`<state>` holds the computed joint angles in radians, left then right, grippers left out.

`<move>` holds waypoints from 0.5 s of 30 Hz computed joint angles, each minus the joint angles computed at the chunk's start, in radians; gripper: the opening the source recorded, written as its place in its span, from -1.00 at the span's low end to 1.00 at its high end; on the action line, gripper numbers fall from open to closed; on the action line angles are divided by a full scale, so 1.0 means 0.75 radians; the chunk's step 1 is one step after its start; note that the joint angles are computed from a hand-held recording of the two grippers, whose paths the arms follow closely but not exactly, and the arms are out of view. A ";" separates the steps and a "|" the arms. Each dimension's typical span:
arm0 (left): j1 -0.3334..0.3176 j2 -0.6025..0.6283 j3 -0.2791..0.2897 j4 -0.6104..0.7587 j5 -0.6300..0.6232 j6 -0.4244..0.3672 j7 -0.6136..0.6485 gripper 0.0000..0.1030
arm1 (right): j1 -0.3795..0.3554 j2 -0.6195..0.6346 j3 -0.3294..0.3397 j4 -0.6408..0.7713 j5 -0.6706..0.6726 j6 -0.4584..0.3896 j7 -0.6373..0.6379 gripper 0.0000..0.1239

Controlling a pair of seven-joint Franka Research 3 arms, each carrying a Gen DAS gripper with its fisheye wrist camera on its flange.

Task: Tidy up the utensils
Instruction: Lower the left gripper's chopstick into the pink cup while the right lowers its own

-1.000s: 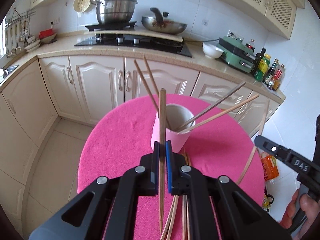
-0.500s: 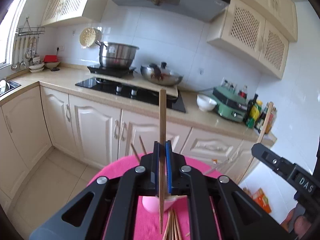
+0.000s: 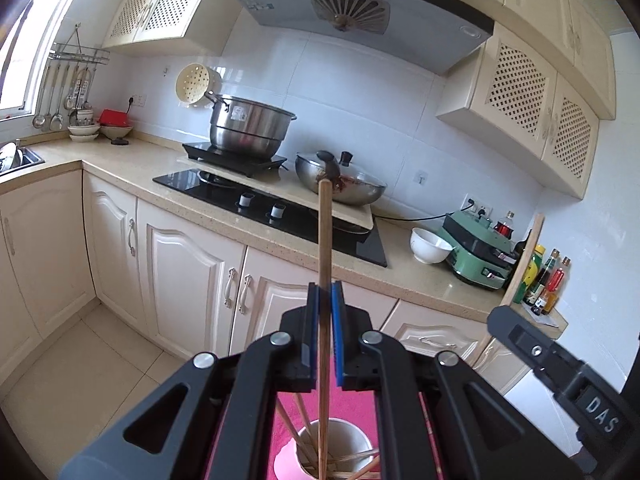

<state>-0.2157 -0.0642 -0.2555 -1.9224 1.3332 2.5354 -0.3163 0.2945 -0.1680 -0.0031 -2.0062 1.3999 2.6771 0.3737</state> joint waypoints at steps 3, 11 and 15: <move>0.009 0.012 0.011 0.000 0.001 0.024 -0.044 -0.88 | 0.002 0.017 0.005 0.007 0.009 0.014 -0.010 -0.91; 0.026 -0.004 0.015 0.009 0.102 0.056 -0.128 -0.88 | -0.007 0.055 0.015 0.032 -0.008 0.010 -0.011 -0.90; 0.029 0.004 0.014 0.009 0.147 0.052 -0.165 -0.88 | -0.012 0.063 0.019 0.033 -0.018 0.008 -0.014 -0.90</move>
